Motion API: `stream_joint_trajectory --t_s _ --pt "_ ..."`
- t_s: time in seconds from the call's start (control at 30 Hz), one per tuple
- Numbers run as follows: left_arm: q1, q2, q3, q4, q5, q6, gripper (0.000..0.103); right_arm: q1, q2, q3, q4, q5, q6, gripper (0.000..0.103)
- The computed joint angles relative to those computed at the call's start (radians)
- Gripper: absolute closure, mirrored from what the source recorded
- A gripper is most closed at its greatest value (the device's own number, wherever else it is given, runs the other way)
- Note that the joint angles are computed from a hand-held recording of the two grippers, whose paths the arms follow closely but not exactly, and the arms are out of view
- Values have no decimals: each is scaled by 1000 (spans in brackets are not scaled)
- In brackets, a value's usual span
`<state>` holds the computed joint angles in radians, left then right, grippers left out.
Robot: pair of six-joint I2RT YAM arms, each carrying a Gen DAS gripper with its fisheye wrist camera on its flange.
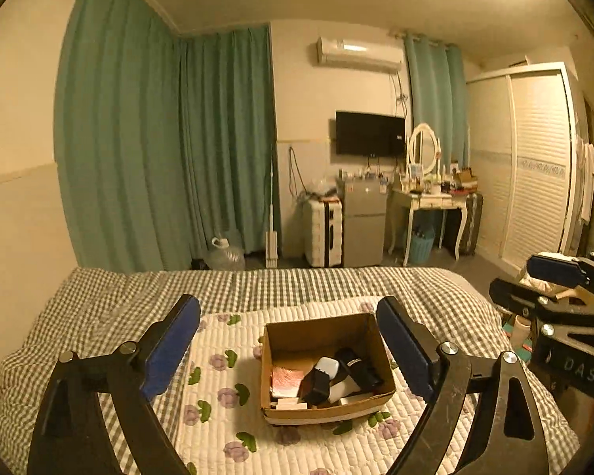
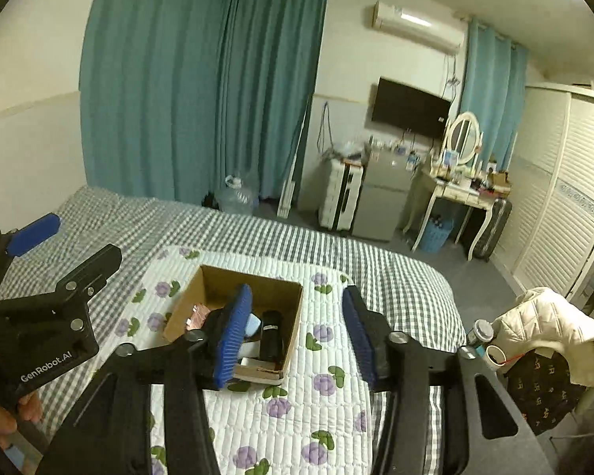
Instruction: Organize rigid objects
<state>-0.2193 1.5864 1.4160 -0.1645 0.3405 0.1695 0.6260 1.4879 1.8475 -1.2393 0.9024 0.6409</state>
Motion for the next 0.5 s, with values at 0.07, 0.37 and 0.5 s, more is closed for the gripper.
stream_joint_trajectory --t_s 0.07,0.37,0.5 --pt "9 -32 -50 25 1 9 10 50 -35 -59 5 43 67 39" --pt "60 -136 -322 244 13 -19 0 257 -243 -488 126 286 391 0" --pt "100 -134 -392 289 37 -46 0 246 -290 -595 193 260 400 0"
